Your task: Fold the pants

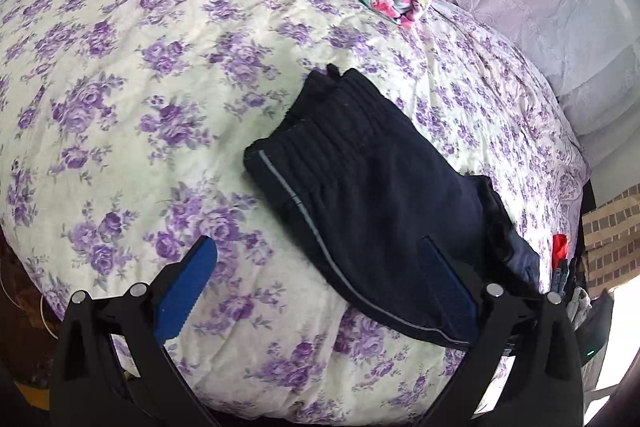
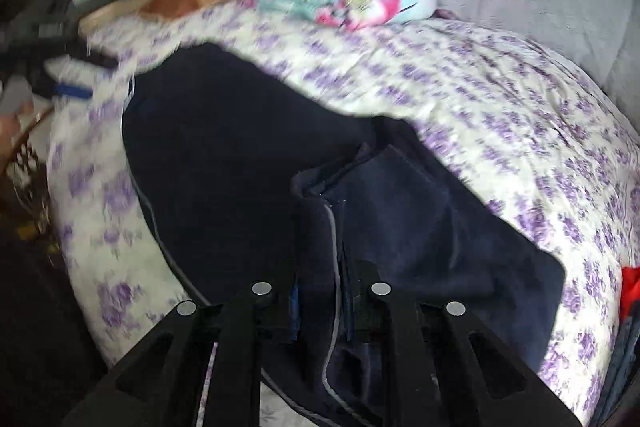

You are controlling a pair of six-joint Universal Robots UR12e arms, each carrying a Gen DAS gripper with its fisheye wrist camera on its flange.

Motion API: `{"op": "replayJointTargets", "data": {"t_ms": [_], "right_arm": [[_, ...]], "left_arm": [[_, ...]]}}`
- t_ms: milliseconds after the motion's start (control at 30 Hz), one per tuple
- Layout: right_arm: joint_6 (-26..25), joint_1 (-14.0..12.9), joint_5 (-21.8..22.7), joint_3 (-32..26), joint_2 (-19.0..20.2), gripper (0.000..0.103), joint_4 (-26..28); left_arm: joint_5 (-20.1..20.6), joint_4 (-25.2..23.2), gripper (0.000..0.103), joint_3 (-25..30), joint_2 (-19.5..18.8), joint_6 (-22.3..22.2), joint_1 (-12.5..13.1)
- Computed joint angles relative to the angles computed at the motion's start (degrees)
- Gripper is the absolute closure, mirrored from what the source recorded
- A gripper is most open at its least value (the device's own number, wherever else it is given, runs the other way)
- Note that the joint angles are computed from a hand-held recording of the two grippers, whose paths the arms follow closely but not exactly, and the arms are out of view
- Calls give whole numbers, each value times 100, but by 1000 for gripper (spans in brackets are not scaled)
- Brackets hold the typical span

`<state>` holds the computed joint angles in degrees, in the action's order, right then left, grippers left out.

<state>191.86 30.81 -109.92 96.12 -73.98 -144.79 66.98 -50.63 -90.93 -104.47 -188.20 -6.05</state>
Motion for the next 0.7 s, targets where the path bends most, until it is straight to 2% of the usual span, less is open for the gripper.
{"op": "replayJointTargets", "data": {"t_ms": [67,167,333,467,533,567,633,700], "right_arm": [[-235,96,-221,-60,51,87,108],[-99,49,-110,-157,4,87,219],[-196,151,-237,-223,114,86,333],[-588,144,87,-288,147,51,505],[-648,74,639,-213,-14,54,338],[-519,13,928,-124,-120,54,110],[-31,-88,1070,-2,-270,54,-327],[485,-166,704,-24,-296,57,-405]], "left_arm": [[-44,14,5,-85,45,-28,83],[-90,-20,5,-174,83,-69,155],[-230,-105,5,-216,68,-73,193],[-269,-177,5,-202,29,11,170],[-297,-197,5,-187,5,17,157],[-313,-205,5,-183,-4,12,153],[-344,-193,5,-184,-20,-27,147],[-366,-164,5,-192,-36,-90,139]]}}
